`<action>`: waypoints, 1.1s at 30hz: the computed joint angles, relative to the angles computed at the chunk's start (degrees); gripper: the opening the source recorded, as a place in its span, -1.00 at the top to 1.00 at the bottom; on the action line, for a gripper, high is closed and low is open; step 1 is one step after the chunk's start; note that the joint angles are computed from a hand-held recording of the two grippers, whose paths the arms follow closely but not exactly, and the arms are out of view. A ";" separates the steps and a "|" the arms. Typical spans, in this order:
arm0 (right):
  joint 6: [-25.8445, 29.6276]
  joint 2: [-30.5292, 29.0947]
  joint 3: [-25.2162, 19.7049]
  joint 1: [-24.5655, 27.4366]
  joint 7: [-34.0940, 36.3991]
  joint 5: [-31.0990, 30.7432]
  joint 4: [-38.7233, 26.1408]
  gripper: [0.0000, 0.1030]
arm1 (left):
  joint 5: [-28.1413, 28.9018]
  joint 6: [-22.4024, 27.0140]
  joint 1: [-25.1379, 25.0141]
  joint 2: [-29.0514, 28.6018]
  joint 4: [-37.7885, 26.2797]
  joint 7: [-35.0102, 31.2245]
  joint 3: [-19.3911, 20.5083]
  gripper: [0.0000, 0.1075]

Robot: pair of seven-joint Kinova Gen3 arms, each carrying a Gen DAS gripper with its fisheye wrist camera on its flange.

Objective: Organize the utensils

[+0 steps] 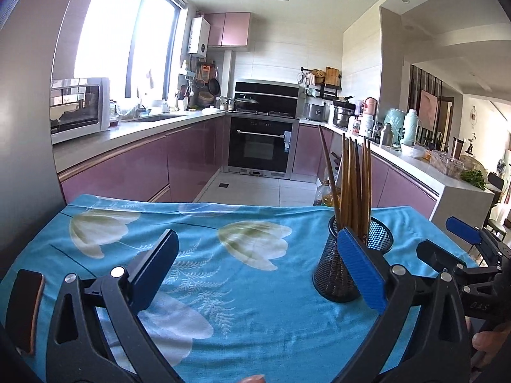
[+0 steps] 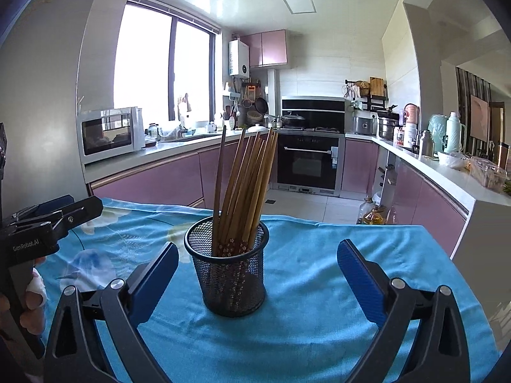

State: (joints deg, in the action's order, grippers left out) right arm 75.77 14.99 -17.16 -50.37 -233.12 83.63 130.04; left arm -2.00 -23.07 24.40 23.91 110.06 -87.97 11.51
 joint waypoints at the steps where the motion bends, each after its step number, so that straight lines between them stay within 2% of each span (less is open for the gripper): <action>1: 0.57 0.22 -0.10 -0.31 -0.11 -0.28 -0.08 -0.87 | 0.44 -0.90 0.42 -0.12 0.56 -0.35 -0.46 -0.82; 4: 2.08 0.95 -0.14 -1.10 -0.74 -0.95 -0.39 -0.87 | 3.53 -3.52 2.85 -0.45 2.13 -2.91 -2.68 -0.82; 14: 5.54 1.97 -0.19 -3.30 -2.36 -2.51 -0.67 -0.87 | 6.45 -8.04 3.46 -1.20 5.11 -5.10 -2.54 -0.82; 33: 9.33 2.76 -0.61 -5.80 -3.56 -3.76 -0.96 -0.87 | 8.21 -9.96 3.46 -1.86 7.10 -6.19 -2.44 -0.82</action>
State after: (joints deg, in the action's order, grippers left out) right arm 85.10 17.75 -17.77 -56.17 -236.67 79.87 129.08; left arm 6.21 -33.03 27.87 22.05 117.16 -94.16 9.07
